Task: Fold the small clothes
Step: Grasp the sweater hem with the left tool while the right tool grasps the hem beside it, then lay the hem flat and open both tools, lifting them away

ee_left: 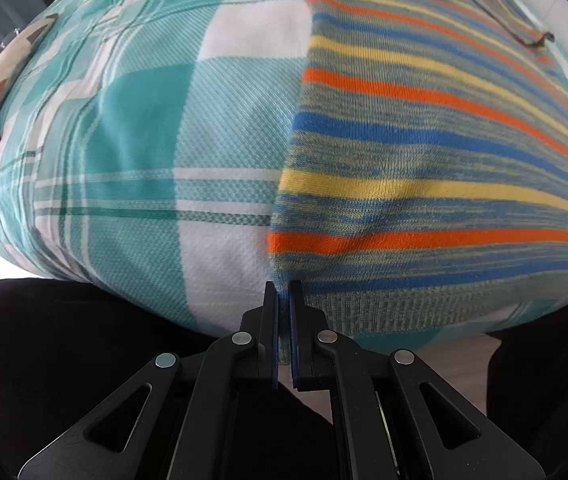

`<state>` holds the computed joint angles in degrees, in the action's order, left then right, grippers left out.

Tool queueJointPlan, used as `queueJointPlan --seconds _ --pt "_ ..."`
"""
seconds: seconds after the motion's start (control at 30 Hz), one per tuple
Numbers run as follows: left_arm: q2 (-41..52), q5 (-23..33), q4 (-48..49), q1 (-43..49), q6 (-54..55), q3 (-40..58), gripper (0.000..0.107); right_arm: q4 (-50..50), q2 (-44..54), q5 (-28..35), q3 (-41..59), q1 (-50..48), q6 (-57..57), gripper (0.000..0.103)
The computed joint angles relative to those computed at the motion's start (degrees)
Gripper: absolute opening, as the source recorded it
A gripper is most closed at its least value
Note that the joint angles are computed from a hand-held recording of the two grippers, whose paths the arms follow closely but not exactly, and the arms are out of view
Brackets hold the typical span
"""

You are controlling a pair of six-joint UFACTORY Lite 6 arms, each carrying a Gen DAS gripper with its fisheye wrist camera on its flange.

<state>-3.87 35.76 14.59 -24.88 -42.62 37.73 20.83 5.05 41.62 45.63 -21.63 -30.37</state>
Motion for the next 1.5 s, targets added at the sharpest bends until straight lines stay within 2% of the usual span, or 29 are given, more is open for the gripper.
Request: queueJointPlan --seconds 0.03,0.13,0.33,0.4,0.43,0.47,0.5,0.53,0.57,0.63,0.73,0.87,0.93,1.0,1.1,1.2,1.27,1.33,1.4,1.5 --pt "2.4 -0.6 2.3 -1.0 -2.8 0.7 0.002 -0.6 1.8 -2.2 -0.5 0.6 0.8 0.004" --pt "6.0 -1.3 6.3 -2.2 -8.1 2.3 0.002 2.3 6.2 -3.2 1.0 -1.0 0.8 0.004" --pt "5.4 -1.9 5.9 -1.1 -8.3 2.0 0.005 2.8 6.2 -4.4 0.7 -0.8 1.8 0.004" --pt "4.4 -1.9 6.1 -0.5 -8.8 1.2 0.011 3.0 5.5 -3.7 0.6 -1.3 2.0 0.005" --pt "2.6 -1.4 6.7 -0.8 -10.2 -0.6 0.016 2.7 4.6 -3.5 0.1 -1.5 2.4 0.006" --pt "1.5 0.5 7.3 -1.6 -11.6 -0.6 0.032 2.6 3.8 -3.0 0.0 -1.7 2.3 0.01" --pt "0.1 1.9 7.8 -1.8 -12.5 -1.2 0.057 2.0 2.2 -2.7 -0.9 -1.6 3.0 0.017" --pt "-1.5 2.8 7.7 -1.5 -12.5 -1.7 0.068 0.9 0.4 -2.2 -1.7 -1.5 4.0 0.027" --pt "-4.0 3.1 7.2 -1.0 -12.0 -2.6 0.081 0.2 -1.2 -1.5 -2.1 -1.6 4.6 0.031" --pt "-9.6 4.8 5.9 -0.5 -10.6 -4.1 0.081 -0.3 -5.1 0.3 -2.8 -2.2 5.0 0.041" --pt "-17.3 9.5 6.8 -1.5 -11.7 -4.7 0.082 -1.3 -11.4 3.1 -3.0 -3.1 5.0 0.048" --pt "-25.3 15.2 12.7 -4.6 -17.5 -3.2 0.088 -5.9 -19.2 2.0 -2.7 -2.5 7.2 0.048" --pt "-27.3 15.4 14.5 -3.7 -18.2 -1.8 0.091 -7.9 -21.6 -0.2 -1.8 -2.4 7.7 0.048" --pt "-26.8 12.8 16.3 -1.8 -18.9 -0.5 0.091 -10.2 -23.1 -2.4 -0.8 -1.9 8.3 0.048" --pt "-21.4 8.4 17.7 2.5 -17.4 4.2 0.092 -8.8 -21.7 -3.6 2.7 -0.5 5.3 0.048" --pt "-18.4 3.3 22.1 5.4 -20.7 5.5 0.094 -4.5 -15.7 -3.5 11.2 3.2 -0.3 0.048" --pt "-17.0 0.9 28.0 5.0 -27.6 4.2 0.094 -2.1 -11.5 -5.6 16.8 6.5 -5.6 0.05" --pt "-15.7 -0.5 34.6 3.9 -36.0 1.4 0.094 -0.5 -4.6 -9.4 23.0 11.6 -10.6 0.058" --pt "-15.4 -1.1 38.3 2.9 -41.7 -2.1 0.094 3.9 2.8 -10.1 29.9 14.5 -18.2 0.059" --pt "-13.3 -4.2 31.6 6.1 -36.7 -2.4 0.094 2.8 19.4 -8.4 45.5 19.6 -18.5 0.059"
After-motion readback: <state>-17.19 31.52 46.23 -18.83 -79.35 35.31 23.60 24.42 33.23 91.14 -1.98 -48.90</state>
